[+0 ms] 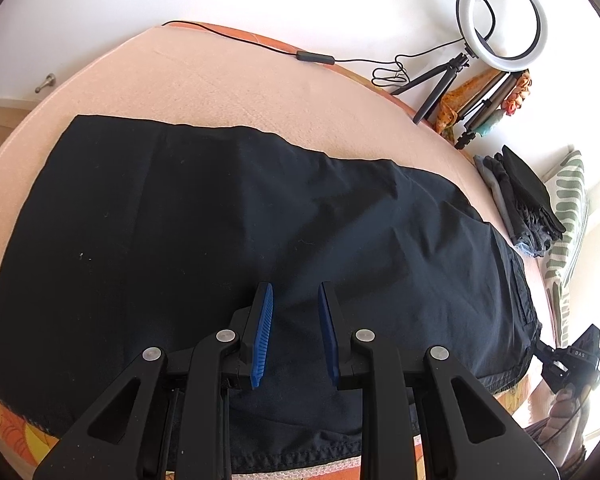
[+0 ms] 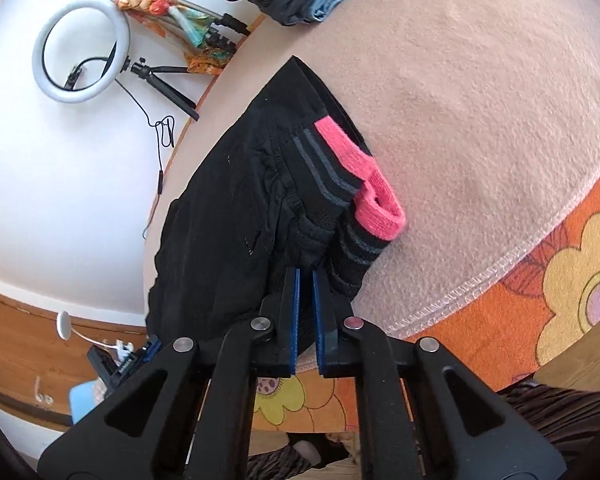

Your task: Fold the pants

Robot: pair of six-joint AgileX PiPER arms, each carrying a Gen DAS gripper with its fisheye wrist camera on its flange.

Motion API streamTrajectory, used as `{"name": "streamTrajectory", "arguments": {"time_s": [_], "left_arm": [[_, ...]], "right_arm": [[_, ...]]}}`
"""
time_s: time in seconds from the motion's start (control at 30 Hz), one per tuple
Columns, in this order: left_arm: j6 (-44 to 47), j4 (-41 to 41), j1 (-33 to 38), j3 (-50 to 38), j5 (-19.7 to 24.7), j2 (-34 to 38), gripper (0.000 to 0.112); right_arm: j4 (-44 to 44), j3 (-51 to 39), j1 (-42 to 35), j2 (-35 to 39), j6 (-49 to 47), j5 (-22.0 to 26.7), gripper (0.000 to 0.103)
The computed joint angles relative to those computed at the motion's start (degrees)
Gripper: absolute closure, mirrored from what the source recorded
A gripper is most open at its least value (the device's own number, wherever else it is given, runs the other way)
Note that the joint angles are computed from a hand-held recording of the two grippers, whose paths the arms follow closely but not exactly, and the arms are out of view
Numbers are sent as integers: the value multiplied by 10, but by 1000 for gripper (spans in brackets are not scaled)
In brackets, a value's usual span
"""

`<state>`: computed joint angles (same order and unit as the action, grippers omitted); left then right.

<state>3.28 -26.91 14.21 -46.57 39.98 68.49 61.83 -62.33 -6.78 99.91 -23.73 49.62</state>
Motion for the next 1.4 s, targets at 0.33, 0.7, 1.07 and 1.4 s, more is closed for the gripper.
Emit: {"name": "streamTrajectory", "arguments": {"time_s": [0.33, 0.7, 1.07, 1.4], "left_arm": [[8, 2, 0, 1, -1, 0, 91], [26, -13, 6, 3, -2, 1, 91], [22, -7, 17, 2, 9, -6, 91], [86, -65, 212, -27, 164, -95, 64]], "right_arm": [[21, -22, 1, 24, 3, -8, 89], [-25, -26, 31, 4, 24, -56, 97], [-57, 40, 23, -47, 22, -73, 101], [-261, -47, 72, -50, 142, -64, 91]]}}
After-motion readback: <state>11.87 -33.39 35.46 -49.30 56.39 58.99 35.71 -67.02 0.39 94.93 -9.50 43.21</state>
